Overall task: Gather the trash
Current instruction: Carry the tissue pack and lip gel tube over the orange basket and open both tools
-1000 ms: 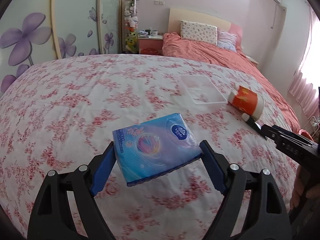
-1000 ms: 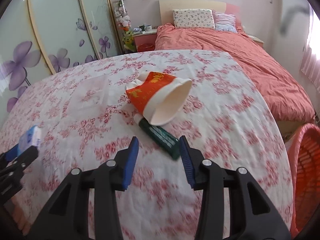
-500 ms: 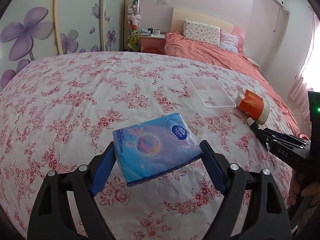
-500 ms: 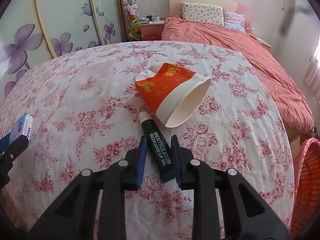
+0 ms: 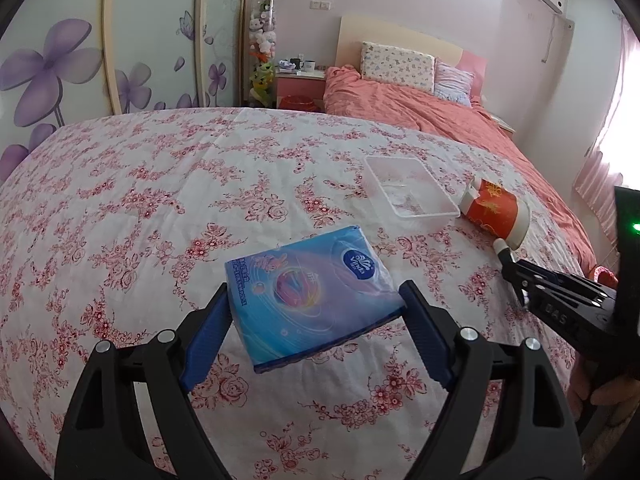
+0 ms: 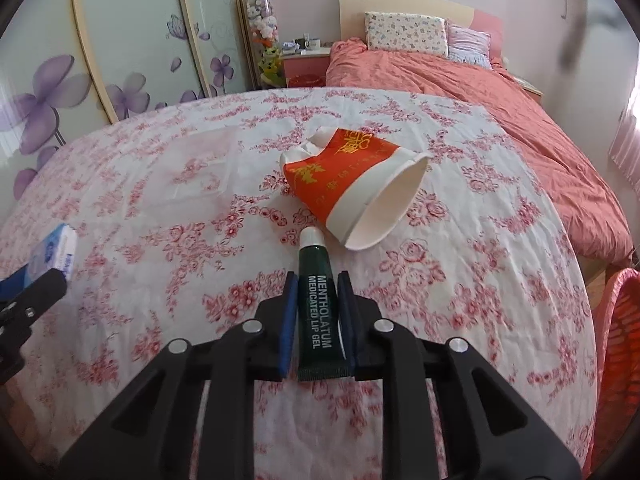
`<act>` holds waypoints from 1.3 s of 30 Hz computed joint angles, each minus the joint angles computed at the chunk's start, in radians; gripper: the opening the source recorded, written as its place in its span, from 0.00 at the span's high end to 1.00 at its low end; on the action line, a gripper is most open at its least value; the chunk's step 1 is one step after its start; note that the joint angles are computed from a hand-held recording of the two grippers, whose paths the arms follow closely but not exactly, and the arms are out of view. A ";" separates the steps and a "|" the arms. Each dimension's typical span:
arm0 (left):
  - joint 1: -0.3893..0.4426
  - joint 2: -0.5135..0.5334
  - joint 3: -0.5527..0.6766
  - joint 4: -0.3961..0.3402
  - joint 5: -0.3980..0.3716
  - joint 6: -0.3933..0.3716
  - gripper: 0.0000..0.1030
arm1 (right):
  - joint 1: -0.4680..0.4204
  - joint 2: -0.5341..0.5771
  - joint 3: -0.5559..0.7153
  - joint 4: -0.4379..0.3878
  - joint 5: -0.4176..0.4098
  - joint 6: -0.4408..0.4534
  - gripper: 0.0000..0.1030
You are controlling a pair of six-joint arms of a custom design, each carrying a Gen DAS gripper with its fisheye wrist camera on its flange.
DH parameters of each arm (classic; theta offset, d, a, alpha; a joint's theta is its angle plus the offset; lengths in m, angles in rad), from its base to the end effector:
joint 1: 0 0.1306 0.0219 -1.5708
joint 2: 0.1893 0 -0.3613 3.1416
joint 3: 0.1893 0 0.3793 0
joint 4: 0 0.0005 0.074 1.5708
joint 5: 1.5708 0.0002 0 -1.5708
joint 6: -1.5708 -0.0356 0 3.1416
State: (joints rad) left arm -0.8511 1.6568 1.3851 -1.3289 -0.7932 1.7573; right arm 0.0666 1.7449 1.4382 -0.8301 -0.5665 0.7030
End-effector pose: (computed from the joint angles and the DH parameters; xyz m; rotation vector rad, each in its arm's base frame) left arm 0.3366 -0.3463 0.2776 -1.0230 2.1350 0.2952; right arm 0.5530 0.0555 0.2593 -1.0923 2.2677 0.5212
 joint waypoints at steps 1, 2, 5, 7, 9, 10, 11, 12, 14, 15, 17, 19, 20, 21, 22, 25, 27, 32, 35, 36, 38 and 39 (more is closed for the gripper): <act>-0.001 0.002 0.004 -0.001 -0.001 -0.002 0.21 | -0.008 -0.005 0.000 -0.009 -0.014 0.004 0.80; -0.002 0.006 0.011 -0.004 -0.003 -0.004 0.21 | -0.015 -0.007 0.003 -0.015 -0.025 0.007 0.80; -0.005 0.016 0.027 -0.008 -0.006 -0.012 0.21 | -0.043 -0.026 0.000 -0.038 -0.067 0.022 0.80; -0.007 0.024 0.043 -0.013 -0.010 -0.021 0.21 | -0.061 -0.038 -0.001 -0.051 -0.090 0.030 0.80; -0.010 0.033 0.059 -0.016 -0.014 -0.029 0.21 | -0.083 -0.049 -0.001 -0.059 -0.113 0.035 0.80; -0.011 0.041 0.073 -0.019 -0.017 -0.036 0.21 | -0.094 -0.054 -0.001 -0.062 -0.121 0.035 0.80; -0.012 0.046 0.083 -0.021 -0.020 -0.041 0.21 | -0.100 -0.056 0.000 -0.060 -0.126 0.033 0.80; -0.014 0.054 0.097 -0.024 -0.023 -0.050 0.21 | -0.113 -0.060 0.001 -0.060 -0.134 0.032 0.80; -0.014 0.067 0.120 -0.025 -0.028 -0.067 0.21 | -0.130 -0.062 0.004 -0.059 -0.142 0.027 0.80; -0.014 0.073 0.128 -0.023 -0.030 -0.075 0.21 | -0.140 -0.062 0.006 -0.058 -0.146 0.026 0.80; -0.014 0.090 0.155 -0.016 -0.033 -0.104 0.21 | -0.163 -0.062 0.010 -0.051 -0.157 0.021 0.80; -0.014 0.111 0.185 -0.008 -0.035 -0.132 0.21 | -0.186 -0.061 0.014 -0.039 -0.165 0.014 0.80; -0.014 0.119 0.197 -0.005 -0.035 -0.143 0.21 | -0.193 -0.057 0.019 -0.036 -0.167 0.010 0.80; -0.013 0.128 0.210 -0.001 -0.035 -0.156 0.21 | -0.204 -0.053 0.026 -0.033 -0.171 0.004 0.80; -0.013 0.140 0.229 0.002 -0.035 -0.173 0.21 | -0.213 -0.050 0.030 -0.029 -0.173 -0.002 0.80; -0.011 0.172 0.277 0.015 -0.034 -0.220 0.21 | -0.240 -0.038 0.046 -0.018 -0.180 -0.021 0.80; -0.009 0.194 0.310 0.030 -0.034 -0.258 0.21 | -0.254 -0.031 0.053 -0.008 -0.184 -0.033 0.80; -0.007 0.244 0.384 0.071 -0.027 -0.342 0.21 | -0.302 -0.006 0.084 0.011 -0.198 -0.075 0.80; -0.006 0.278 0.436 0.098 -0.021 -0.398 0.21 | -0.329 0.012 0.104 0.026 -0.202 -0.104 0.80; -0.006 0.289 0.452 0.107 -0.018 -0.415 0.21 | -0.339 0.019 0.112 0.036 -0.201 -0.119 0.80; -0.006 0.317 0.495 0.132 -0.012 -0.460 0.21 | -0.355 0.025 0.117 0.062 -0.196 -0.143 0.80; -0.006 0.328 0.512 0.140 -0.009 -0.476 0.21 | -0.360 0.028 0.120 0.073 -0.193 -0.152 0.80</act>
